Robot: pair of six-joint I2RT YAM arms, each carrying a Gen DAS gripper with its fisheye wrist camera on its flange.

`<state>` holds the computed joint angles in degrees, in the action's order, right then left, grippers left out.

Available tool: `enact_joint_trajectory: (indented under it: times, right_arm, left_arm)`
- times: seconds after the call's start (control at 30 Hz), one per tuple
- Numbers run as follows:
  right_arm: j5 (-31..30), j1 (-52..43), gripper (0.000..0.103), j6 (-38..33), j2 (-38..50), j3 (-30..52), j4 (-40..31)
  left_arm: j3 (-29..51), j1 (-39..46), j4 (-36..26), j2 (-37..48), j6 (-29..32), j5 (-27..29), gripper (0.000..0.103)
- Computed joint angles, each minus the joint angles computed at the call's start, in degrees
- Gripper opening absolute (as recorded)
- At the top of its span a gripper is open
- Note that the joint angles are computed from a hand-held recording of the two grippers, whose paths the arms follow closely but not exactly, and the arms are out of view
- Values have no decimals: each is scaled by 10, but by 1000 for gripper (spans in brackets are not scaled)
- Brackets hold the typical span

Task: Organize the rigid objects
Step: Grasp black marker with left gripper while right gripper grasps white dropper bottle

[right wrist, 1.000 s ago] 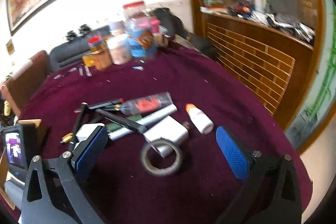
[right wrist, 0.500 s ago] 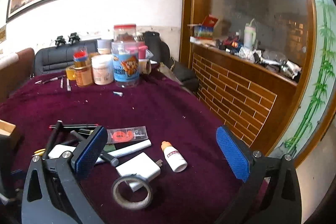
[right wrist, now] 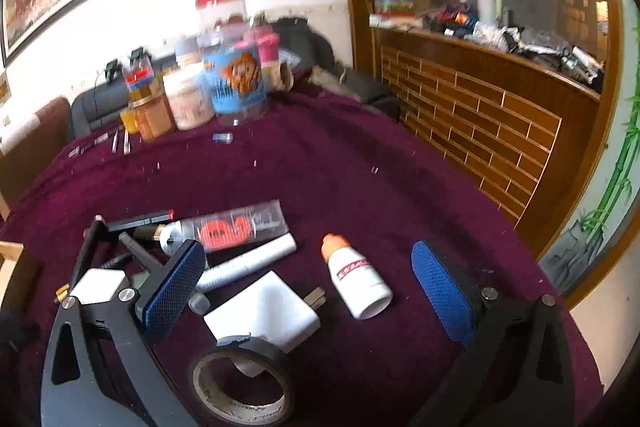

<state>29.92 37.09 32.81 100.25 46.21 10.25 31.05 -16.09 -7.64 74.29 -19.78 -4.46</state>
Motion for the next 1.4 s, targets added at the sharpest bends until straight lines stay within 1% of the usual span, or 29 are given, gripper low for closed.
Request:
enact_joint_trajectory:
  times: [0.1,0.17,0.2,0.23,0.27,0.3,0.37,0.4,0.47,0.5,0.53,0.57,0.63,0.7,0.77,0.87,0.9,0.93,1.0,1.07,1.17,1.23,1.3,1.4]
  right_arm:
    - [-10,-3,103,1,0,-5,6]
    - [-12,-4,103,2,1,-3,3]
    - [-14,-5,103,3,3,-1,0]
    - [-15,-6,103,4,4,-1,-1]
    - [-15,-6,103,5,4,-1,-2]
    - [-15,-6,103,6,5,0,-2]
    - [-17,-7,103,6,7,5,-7]
    - [-20,-8,103,6,9,7,-9]
    - [-23,-10,103,7,12,11,-14]
    - [-24,-10,103,8,14,13,-16]
    - [-26,-11,103,10,15,14,-18]
    - [-27,-12,103,11,15,15,-19]
    - [-31,-14,103,12,16,15,-20]
    - [-37,-16,103,13,18,17,-23]
    - [-42,-19,103,14,20,18,-24]
    - [-46,-20,103,16,21,20,-26]
    - [-46,-20,103,17,22,20,-26]
    - [-47,-21,103,17,22,20,-26]
    - [-47,-21,103,17,22,19,-26]
    - [-51,-23,103,17,22,19,-25]
    - [-60,-27,103,21,23,18,-26]
    - [-65,-31,103,23,24,18,-24]
    - [-69,-33,103,25,24,17,-24]
    - [-83,-40,103,28,25,16,-23]
  left_arm:
    - [32,-3,1,38,-2,3,92]
    - [69,8,8,83,3,16,83]
    - [109,19,1,125,14,34,70]
    - [134,26,-13,150,19,43,51]
    - [169,36,-34,181,22,63,44]
    - [209,53,-56,220,22,100,37]
    - [233,60,-63,245,20,113,37]
    - [251,54,-68,266,28,97,38]
    - [263,42,-74,287,40,76,37]
    - [275,33,-84,305,51,63,35]
    - [265,31,-69,301,56,60,21]
    - [261,28,-65,296,59,57,12]
    - [248,31,-71,278,52,70,12]
    - [215,28,-54,244,60,61,12]
    - [194,25,-50,220,69,47,12]
    - [192,26,-48,235,73,49,12]
    - [181,19,-24,238,71,32,13]
    - [184,14,-13,245,74,20,13]
    - [185,6,-10,247,80,14,12]
    - [175,10,-14,230,76,36,12]
    - [132,15,-7,158,67,55,11]
    - [90,38,-17,77,53,103,11]
    - [56,60,-32,3,46,137,11]
    - [9,111,-75,-122,46,199,11]
